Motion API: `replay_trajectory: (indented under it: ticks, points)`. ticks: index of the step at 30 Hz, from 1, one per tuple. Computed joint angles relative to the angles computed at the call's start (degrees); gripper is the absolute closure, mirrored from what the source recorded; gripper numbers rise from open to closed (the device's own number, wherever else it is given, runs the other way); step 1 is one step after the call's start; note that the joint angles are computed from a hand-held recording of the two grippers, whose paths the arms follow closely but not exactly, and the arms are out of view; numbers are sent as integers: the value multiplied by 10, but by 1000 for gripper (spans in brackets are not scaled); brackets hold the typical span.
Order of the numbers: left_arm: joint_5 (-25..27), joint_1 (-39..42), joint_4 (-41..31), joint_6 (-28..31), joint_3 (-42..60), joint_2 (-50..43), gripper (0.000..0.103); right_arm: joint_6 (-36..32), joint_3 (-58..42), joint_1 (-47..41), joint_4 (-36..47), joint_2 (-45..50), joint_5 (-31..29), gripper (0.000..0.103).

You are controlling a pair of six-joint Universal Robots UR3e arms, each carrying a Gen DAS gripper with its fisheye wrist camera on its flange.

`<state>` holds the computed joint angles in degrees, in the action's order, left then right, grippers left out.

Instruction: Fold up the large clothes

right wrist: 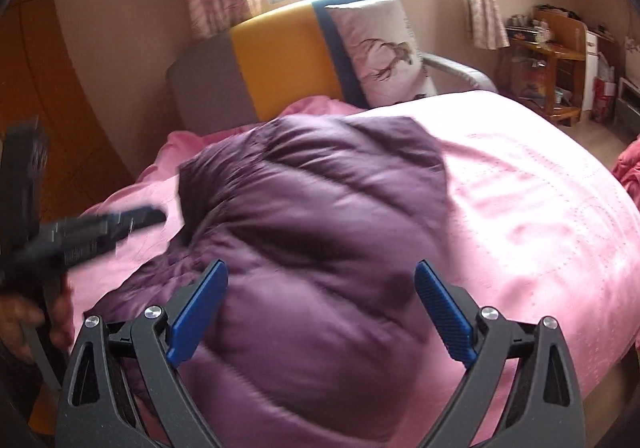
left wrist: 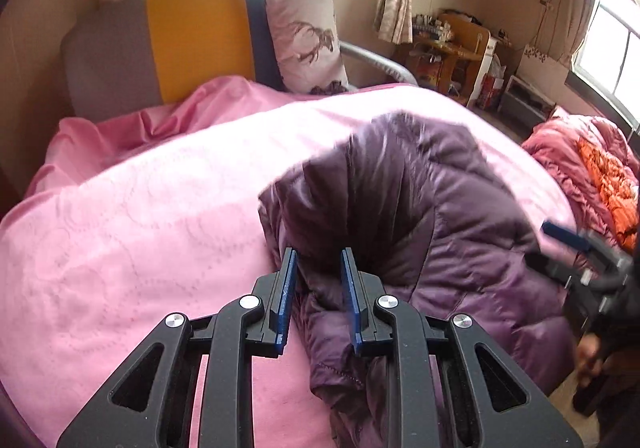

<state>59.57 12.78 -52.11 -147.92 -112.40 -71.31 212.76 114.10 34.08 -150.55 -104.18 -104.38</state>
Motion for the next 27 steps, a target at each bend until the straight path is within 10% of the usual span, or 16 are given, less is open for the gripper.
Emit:
replay_trajectory:
  ticks: [6,13,20,27]
  points:
    - [-61,-34,-63,-39,119,-74,82,15,-102,117,23,136,-123,7]
    - [6,-104,0,-137,170,-242,82,13,-143,202,13,247,-228,7]
    - [-2,-58,138,-132,43,-240,82,-3,-152,226,-60,324,-253,7]
    - [5,-50,195,-136,-39,-153,82,31,-187,223,53,280,-229,5]
